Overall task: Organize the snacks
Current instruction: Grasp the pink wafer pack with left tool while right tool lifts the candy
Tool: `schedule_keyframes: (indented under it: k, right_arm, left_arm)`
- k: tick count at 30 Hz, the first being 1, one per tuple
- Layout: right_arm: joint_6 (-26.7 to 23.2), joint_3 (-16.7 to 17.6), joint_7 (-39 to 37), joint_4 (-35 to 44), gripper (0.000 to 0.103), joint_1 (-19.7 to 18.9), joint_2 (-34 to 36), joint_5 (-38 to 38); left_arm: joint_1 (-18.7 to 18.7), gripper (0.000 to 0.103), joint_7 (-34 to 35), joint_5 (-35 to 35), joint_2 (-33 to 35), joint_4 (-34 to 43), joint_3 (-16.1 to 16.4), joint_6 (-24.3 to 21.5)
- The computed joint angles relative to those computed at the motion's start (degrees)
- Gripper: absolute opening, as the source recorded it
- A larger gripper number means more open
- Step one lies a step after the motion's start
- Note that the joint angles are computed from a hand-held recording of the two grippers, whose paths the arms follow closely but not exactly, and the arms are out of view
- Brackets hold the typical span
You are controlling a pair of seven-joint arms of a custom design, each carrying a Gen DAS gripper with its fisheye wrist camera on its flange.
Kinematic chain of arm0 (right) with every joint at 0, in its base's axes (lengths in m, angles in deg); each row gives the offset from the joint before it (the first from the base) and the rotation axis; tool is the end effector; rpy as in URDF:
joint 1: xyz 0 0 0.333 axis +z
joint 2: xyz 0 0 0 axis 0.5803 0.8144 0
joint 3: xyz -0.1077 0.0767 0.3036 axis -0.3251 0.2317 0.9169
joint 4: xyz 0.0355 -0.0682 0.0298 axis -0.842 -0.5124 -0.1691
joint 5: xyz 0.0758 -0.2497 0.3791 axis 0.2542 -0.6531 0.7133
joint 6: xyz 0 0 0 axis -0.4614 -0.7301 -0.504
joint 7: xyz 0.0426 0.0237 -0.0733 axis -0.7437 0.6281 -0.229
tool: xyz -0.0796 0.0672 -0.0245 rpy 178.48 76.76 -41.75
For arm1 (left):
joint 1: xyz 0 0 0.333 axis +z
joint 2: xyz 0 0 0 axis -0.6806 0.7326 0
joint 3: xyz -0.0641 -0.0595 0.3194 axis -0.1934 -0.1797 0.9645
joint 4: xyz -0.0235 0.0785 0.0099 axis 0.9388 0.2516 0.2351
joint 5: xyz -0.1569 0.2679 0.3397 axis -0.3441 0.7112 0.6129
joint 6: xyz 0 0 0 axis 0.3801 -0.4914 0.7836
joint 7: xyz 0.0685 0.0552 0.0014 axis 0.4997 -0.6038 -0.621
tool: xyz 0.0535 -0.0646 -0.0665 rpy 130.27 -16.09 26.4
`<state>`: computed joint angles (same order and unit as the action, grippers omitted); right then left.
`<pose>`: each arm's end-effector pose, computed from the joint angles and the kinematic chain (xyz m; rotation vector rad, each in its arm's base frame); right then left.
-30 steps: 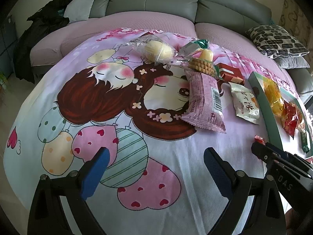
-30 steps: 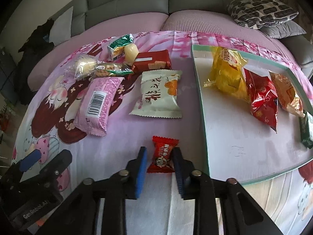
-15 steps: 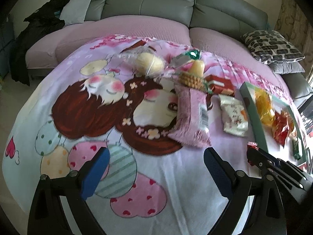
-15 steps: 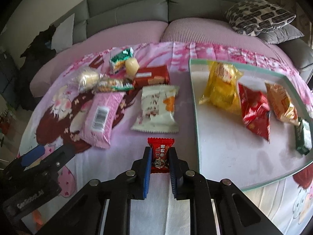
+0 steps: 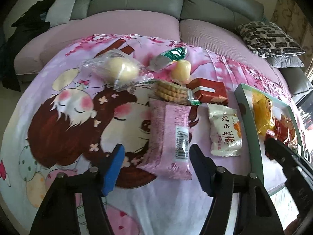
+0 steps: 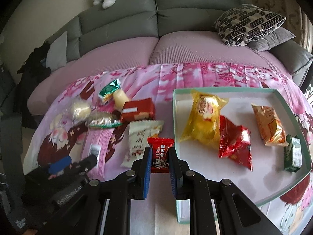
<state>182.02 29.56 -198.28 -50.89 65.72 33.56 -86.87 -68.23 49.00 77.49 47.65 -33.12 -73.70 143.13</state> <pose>0.5468 0.3806 0.3648 -1.3013 2.2032 -0.6764 0.6565 -0.4568 0.3466 -1.6151 2.3430 -0.7416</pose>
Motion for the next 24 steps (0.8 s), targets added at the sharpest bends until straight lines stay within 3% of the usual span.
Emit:
schedule_keyframes:
  k: [3, 5, 10, 24]
  right_arm:
    - [0.35, -0.35, 0.66, -0.03, 0.018, -0.28, -0.42, -1.0]
    - [0.47, -0.41, 1.23, -0.12, 0.018, -0.46, -0.68, -1.66]
    - [1.4, -0.33, 3.13, -1.13, 0.018, -1.09, -1.53, -3.07]
    - [4.62, 0.35, 7.59, -4.43, 0.018, -2.65, -3.72, -5.95]
  left_arm:
    - [-0.41, 0.067, 0.67, 0.15, 1.2, 1.8, -0.1, -1.24]
    - [-0.81, 0.055, 1.04, 0.44, 2.0, 3.09, 0.0, -2.41]
    - [-1.93, 0.04, 0.86, 1.76, 2.68, 4.04, 0.78, -2.88]
    - [-2.6, 0.036, -2.56, 5.16, -1.65, -2.29, 2.07, 0.99]
